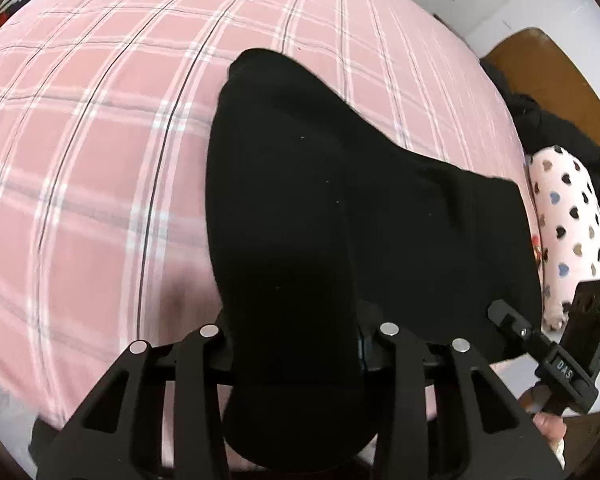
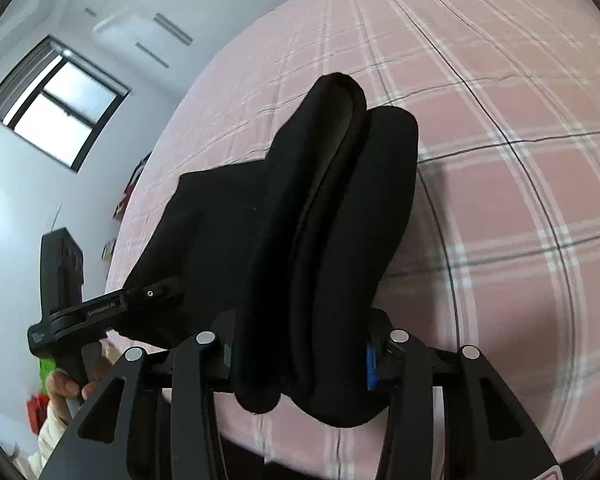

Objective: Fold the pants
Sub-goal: 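Grasp the folded bundle with both grippers and lift it off the bed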

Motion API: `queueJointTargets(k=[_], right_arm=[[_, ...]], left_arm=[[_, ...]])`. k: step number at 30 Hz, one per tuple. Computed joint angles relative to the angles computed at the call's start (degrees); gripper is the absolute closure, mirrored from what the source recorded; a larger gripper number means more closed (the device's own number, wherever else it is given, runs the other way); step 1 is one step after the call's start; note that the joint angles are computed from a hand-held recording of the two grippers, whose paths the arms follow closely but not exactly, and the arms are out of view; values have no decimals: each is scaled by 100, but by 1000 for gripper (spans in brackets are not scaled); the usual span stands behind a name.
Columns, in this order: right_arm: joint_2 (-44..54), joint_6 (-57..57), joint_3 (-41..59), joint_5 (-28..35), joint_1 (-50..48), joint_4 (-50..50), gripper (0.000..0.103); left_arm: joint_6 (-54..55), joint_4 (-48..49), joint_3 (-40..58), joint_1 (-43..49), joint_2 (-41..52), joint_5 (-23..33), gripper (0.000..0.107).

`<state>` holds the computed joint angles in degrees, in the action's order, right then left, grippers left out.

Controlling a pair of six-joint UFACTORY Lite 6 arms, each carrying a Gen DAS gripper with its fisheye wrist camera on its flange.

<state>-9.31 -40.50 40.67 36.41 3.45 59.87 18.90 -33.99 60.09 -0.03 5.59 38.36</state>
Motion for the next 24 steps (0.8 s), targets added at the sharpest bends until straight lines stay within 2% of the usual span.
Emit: queueJointTargets(k=[3,5,7,10,12,13,14,16,18,19,20,21,22,23,24], right_arm=[[-420,-169,-741,274,-273,-79,59],[-397,-467,-1236,235,-499,108,56],[-309,-1123,-1584,352,-807,805,50],[-172,-1588,-1736,464,-936,1434,42],[-93,-1612,-1687,330,-739,1575,36],[-115,-1673,-1734,326,-691,1678,30],[-69,-1775,-1748,308,-627,1862,23],[13,-1953,-1761,92,-298,2425,16],[-73,-1852,-1766,-303,80,2541,15],[-160,-1554,-1712,-716,458,2374,20],[-249,-1238,-1673,-1027,707,2056,29],[-111,-1161,-1499,-1098,743,1946,34],[-140,-1239,-1522,-953,652,2042,50],[-152,-1189,-1521,-756,535,2082,56],[-215,-909,-1485,-799,591,1917,57]], left_arm=[[339,-192,-742,252,-586,395,67],[529,-338,-1271,314,-726,270,61],[810,-628,-1622,416,-685,31,38],[1317,-1428,-1810,546,-534,-86,23],[1214,-1410,-1605,312,-295,-143,10],[1027,-1276,-1526,189,-217,-229,9],[599,-952,-1418,-43,-128,-436,9],[-286,-301,-1317,-436,-103,-794,8],[-614,-34,-1296,-570,-124,-927,8],[-694,51,-1321,-615,-192,-961,14],[-875,205,-1309,-726,-246,-998,19],[-977,310,-1289,-818,-335,-974,32],[-1074,420,-1273,-845,-411,-917,43],[-1410,740,-1208,-925,-506,-839,49],[-1710,1001,-1137,-1009,-573,-766,59]])
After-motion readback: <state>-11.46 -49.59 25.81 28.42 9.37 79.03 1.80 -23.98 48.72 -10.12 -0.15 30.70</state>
